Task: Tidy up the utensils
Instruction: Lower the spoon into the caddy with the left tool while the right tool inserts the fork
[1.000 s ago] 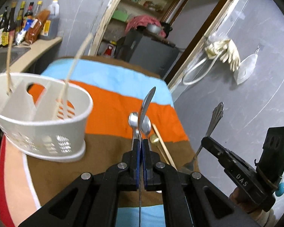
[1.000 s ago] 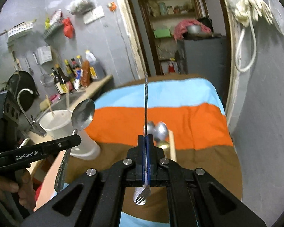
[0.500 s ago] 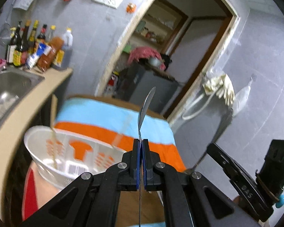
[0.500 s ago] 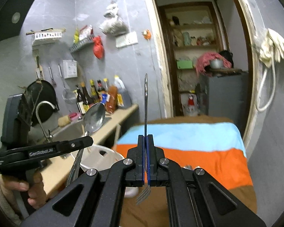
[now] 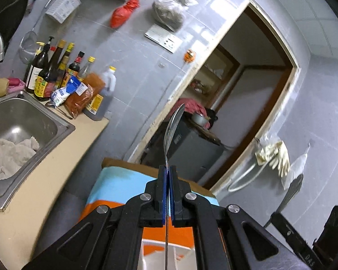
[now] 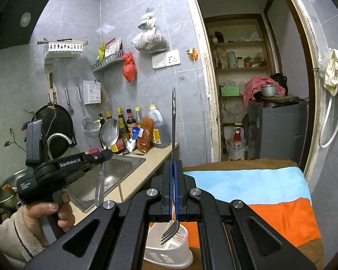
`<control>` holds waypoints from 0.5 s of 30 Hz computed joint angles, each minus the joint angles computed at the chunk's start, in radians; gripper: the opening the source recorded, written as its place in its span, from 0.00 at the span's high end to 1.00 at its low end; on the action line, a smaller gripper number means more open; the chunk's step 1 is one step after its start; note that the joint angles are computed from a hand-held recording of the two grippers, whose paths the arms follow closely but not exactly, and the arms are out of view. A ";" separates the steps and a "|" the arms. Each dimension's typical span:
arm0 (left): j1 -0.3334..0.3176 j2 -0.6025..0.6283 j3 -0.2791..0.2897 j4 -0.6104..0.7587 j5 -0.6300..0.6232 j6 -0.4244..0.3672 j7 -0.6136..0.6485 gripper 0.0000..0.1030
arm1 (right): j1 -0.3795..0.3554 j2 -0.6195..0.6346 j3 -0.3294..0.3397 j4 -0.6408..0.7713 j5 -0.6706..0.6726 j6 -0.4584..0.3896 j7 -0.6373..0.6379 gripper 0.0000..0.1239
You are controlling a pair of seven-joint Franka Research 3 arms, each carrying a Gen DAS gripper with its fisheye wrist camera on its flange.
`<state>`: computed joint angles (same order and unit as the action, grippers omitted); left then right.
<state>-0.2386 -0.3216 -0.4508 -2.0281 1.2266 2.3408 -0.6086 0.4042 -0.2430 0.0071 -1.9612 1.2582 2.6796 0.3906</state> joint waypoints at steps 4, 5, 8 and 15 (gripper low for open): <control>0.015 -0.010 0.013 -0.040 0.032 0.039 -0.057 0.98 | 0.002 0.025 0.020 0.000 -0.038 0.027 0.040 0.98; 0.017 -0.009 0.013 -0.044 0.037 0.042 -0.065 0.98 | 0.002 0.032 0.025 -0.001 -0.050 0.034 0.051 0.98; 0.020 -0.005 0.012 -0.062 0.053 0.051 -0.095 0.98 | 0.004 0.052 0.035 -0.004 -0.084 0.055 0.073 0.98; 0.004 0.019 0.008 -0.073 0.066 0.028 -0.126 0.98 | 0.002 0.089 0.049 -0.007 -0.151 0.076 0.134 0.98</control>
